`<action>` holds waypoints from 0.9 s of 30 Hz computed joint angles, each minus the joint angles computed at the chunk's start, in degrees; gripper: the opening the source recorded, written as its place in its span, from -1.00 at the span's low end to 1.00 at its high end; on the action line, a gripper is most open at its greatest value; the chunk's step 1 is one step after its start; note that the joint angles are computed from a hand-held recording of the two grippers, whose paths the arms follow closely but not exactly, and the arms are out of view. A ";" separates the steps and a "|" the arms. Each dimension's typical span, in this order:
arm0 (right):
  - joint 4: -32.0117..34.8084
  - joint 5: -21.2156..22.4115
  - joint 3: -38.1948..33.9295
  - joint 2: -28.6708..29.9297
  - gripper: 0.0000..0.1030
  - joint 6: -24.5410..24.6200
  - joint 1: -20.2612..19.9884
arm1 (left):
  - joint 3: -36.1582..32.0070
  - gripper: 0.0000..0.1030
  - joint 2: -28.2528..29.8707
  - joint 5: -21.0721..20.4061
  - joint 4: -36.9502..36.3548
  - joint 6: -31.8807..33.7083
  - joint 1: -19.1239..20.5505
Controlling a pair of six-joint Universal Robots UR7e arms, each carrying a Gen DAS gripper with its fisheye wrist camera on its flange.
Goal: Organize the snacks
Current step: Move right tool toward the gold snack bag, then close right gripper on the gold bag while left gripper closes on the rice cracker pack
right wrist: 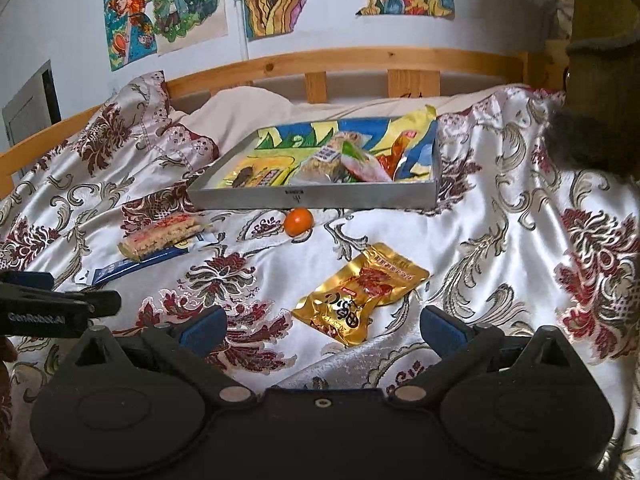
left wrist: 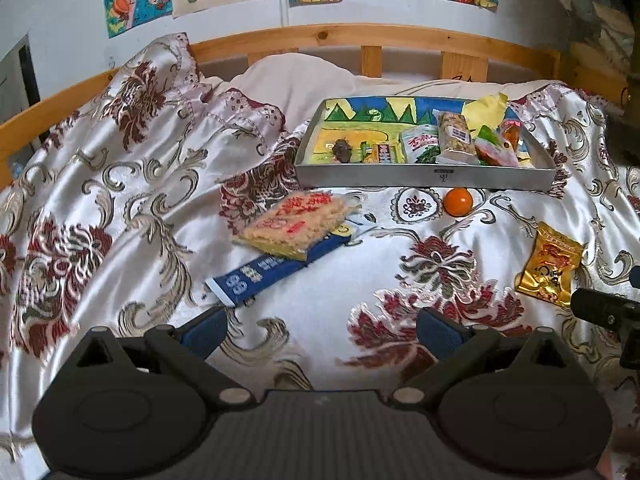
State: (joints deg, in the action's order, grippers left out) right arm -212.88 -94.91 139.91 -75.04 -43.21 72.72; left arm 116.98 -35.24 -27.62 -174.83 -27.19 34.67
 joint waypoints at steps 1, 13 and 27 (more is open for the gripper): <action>0.56 0.22 -0.42 0.17 0.99 0.45 -0.10 | -0.23 0.99 -0.08 0.08 -0.48 1.18 0.35; 4.10 3.11 -4.43 3.10 0.99 1.63 -0.80 | -3.94 0.99 0.49 -1.13 -8.79 14.84 5.19; 4.90 -2.29 -9.02 7.62 0.99 5.33 -0.66 | -11.81 0.99 4.90 -4.83 -16.25 31.15 10.34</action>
State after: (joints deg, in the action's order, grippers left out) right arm -207.98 -97.20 130.89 -67.42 -37.88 72.07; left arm 105.17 -30.34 -32.45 -191.07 3.96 45.01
